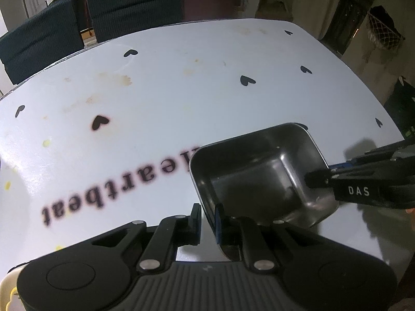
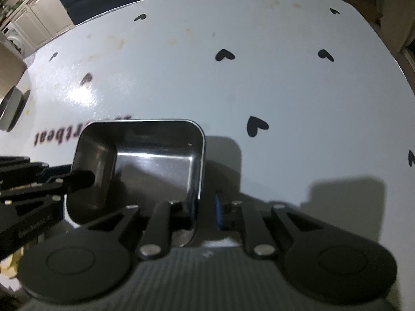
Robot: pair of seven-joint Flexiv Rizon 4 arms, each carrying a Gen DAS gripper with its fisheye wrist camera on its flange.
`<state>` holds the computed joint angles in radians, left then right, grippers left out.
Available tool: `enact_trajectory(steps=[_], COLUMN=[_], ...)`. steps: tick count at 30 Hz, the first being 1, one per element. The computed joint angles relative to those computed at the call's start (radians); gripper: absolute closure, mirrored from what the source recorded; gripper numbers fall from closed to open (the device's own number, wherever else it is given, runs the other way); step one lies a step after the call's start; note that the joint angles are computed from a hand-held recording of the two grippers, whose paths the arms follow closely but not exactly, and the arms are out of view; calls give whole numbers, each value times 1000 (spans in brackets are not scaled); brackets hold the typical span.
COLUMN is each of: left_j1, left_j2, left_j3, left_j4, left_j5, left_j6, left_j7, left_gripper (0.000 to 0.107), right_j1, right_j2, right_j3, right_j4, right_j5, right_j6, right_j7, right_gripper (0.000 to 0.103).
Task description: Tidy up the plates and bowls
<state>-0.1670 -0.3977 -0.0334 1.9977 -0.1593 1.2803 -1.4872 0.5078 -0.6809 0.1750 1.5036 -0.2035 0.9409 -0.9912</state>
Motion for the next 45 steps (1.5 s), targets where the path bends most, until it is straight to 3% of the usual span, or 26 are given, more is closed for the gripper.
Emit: enact_trajectory(steps=[3, 15, 26, 30, 32, 36, 41, 45], left_j1=[1, 27, 5, -3, 5, 2, -2, 2], left_j2=[-11, -39, -37, -34, -29, -20, 3, 30], left_j3=[3, -7, 21, 32, 22, 21, 23, 23], left_j4=[-11, -36, -36, -36, -31, -24, -6, 24], left_j5=[-1, -33, -15, 8, 5, 11, 20, 17], left_j6=[7, 32, 40, 39, 38, 43, 57, 95], left_j7=[-14, -24, -66, -88, -84, -86, -86, -100], left_gripper=[93, 91, 87, 65, 64, 45, 36, 22], right_j1=[11, 16, 36, 54, 48, 44, 52, 61], right_j2=[-7, -51, -52, -45, -40, -26, 8, 38], right_j3=[-18, -40, -53, -77, -71, -72, -104, -133], right_j4=[-2, -43, -50, -27, -18, 4, 64, 115], right_j5=[-22, -52, -79, -120, -119, -123, -155, -192], right_j6=[27, 91, 75, 113, 134, 159, 226, 269], right_j7=[8, 39, 59, 77, 80, 90, 140, 186], right_gripper=[96, 96, 95, 94, 89, 85, 59, 47])
